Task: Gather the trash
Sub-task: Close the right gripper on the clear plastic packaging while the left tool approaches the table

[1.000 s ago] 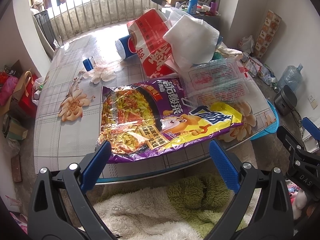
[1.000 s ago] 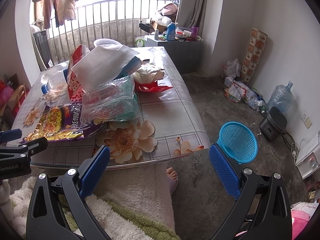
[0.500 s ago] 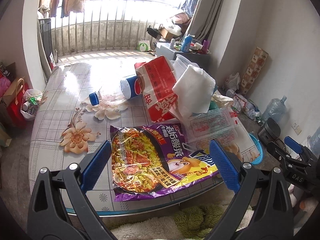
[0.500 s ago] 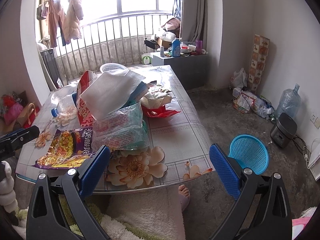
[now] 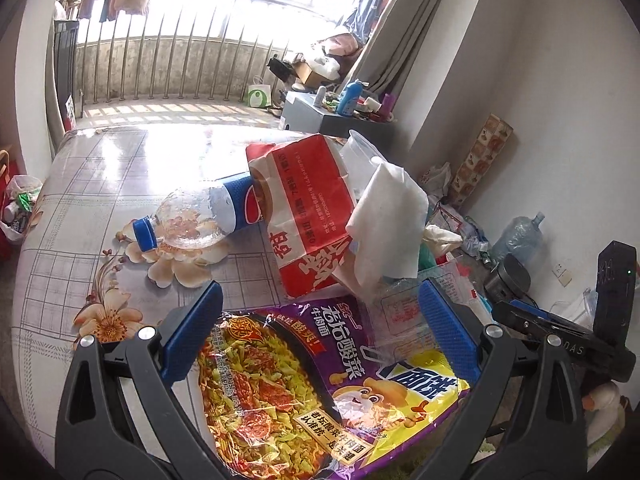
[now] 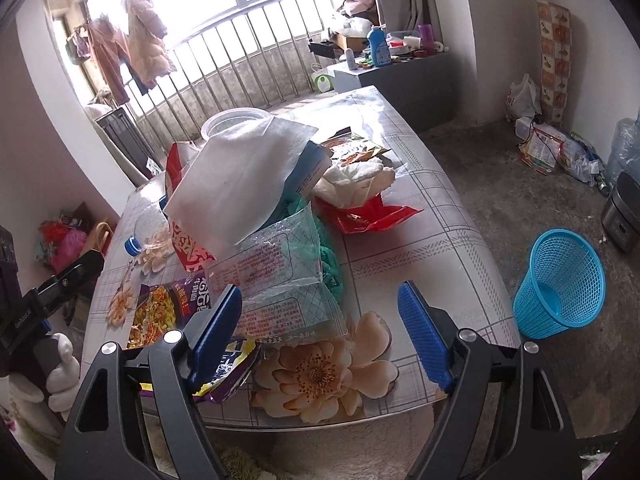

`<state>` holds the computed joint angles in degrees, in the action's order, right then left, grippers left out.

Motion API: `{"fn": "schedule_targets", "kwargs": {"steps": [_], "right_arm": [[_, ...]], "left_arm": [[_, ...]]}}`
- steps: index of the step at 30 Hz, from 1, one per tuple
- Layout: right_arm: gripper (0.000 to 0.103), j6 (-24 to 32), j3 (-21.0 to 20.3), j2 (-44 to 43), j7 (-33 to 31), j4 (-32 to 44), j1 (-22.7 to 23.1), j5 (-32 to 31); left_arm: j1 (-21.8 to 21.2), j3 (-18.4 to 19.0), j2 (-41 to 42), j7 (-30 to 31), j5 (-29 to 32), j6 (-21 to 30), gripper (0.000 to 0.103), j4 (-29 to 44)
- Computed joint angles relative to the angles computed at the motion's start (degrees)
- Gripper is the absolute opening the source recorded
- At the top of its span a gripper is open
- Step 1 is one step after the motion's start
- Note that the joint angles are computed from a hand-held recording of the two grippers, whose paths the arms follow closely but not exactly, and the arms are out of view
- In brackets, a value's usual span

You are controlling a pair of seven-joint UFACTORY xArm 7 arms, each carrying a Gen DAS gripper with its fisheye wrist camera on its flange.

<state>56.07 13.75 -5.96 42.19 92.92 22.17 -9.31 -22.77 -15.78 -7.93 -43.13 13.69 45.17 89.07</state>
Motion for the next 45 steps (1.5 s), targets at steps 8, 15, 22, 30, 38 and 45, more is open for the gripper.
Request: {"fn": "schedule_targets", "kwargs": {"steps": [8, 15, 22, 30, 38, 45], "right_arm": [[0.058, -1.8, -2.2, 6.3, -4.5, 3.7, 0.0, 8.4], [0.03, -7.0, -3.0, 5.5, -10.6, 1.2, -0.8, 16.5], [0.027, -9.5, -2.0, 1.3, -16.8, -1.3, 0.4, 14.2], [0.027, -10.6, -1.5, 0.6, -21.2, -3.2, 1.4, 18.7], [0.027, -17.1, -4.5, 0.5, -27.9, -7.6, 1.9, 41.9], [0.027, -20.2, -5.8, 0.3, -38.6, -10.9, 2.1, 65.0]], "left_arm": [[-1.0, 1.5, 4.2, 4.3, -5.5, -0.5, 0.094, 2.2], [-2.4, 2.0, 7.3, 5.1, -5.9, 1.4, 0.094, 4.7], [-3.6, 2.3, 8.8, 5.3, -5.4, 3.4, 0.094, 6.3], [-5.3, 2.9, 12.5, 4.2, -3.5, 6.4, 0.094, 10.5], [-6.8, 3.5, 14.1, 3.0, -1.8, 7.5, 0.094, 11.9], [-7.8, 4.1, 16.1, 2.3, -0.9, 10.8, 0.092, 13.1]]}}
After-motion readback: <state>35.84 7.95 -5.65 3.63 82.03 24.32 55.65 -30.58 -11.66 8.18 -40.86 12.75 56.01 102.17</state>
